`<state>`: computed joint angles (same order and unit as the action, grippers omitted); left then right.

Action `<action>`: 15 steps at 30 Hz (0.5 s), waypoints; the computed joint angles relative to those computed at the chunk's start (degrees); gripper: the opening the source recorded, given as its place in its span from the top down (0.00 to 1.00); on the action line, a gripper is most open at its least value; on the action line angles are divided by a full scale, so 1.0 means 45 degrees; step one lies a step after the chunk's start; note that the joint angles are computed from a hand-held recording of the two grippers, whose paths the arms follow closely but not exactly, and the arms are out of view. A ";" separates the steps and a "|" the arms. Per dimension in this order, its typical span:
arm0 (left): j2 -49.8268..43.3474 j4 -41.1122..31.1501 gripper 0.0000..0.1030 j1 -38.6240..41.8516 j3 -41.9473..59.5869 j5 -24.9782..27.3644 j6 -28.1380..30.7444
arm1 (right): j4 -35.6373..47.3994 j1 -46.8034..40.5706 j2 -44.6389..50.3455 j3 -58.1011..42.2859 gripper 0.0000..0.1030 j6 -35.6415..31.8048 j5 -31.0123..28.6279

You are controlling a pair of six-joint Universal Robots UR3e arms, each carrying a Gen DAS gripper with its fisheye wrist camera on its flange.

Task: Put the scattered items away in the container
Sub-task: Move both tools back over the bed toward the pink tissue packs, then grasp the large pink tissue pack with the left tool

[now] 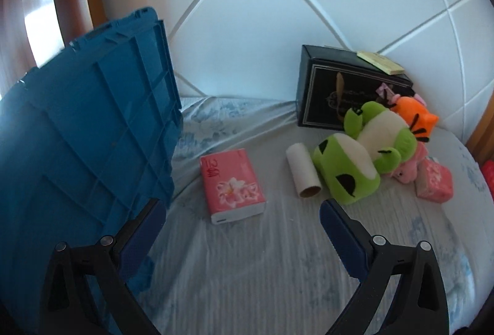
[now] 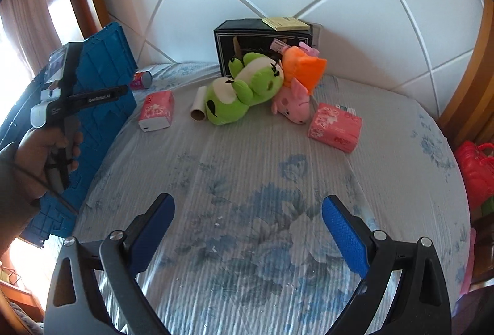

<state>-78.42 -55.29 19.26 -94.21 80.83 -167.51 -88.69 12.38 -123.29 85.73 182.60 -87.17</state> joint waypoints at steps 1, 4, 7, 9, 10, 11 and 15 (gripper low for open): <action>-0.0729 0.0863 0.02 -0.0266 -0.0128 0.0266 -0.0396 | 0.0149 -0.0314 -0.0290 0.0249 0.05 -0.0196 0.0100; -0.3363 0.2618 0.02 -0.1119 0.0297 0.1514 -0.1019 | 0.0608 -0.1110 -0.1006 0.0855 0.05 -0.0789 0.0269; -0.6039 0.3805 0.02 -0.1718 0.1219 0.2807 -0.1315 | 0.1043 -0.1858 -0.1642 0.1342 0.05 -0.1224 0.0453; -0.7510 0.3758 0.02 -0.1782 0.2088 0.3279 -0.1628 | 0.1439 -0.2336 -0.2057 0.1565 0.05 -0.1484 0.0555; -0.7999 0.3658 0.00 -0.1676 0.2400 0.3205 -0.1799 | 0.1662 -0.2568 -0.2264 0.1655 0.05 -0.1637 0.0602; -0.8259 0.3887 0.00 -0.1495 0.2460 0.2659 -0.1949 | 0.1944 -0.2864 -0.2499 0.1713 0.05 -0.1836 0.0695; -0.9660 0.3376 0.00 -0.1897 0.3759 0.3272 -0.1910 | 0.2733 -0.3842 -0.3096 0.1940 0.05 -0.2579 0.0968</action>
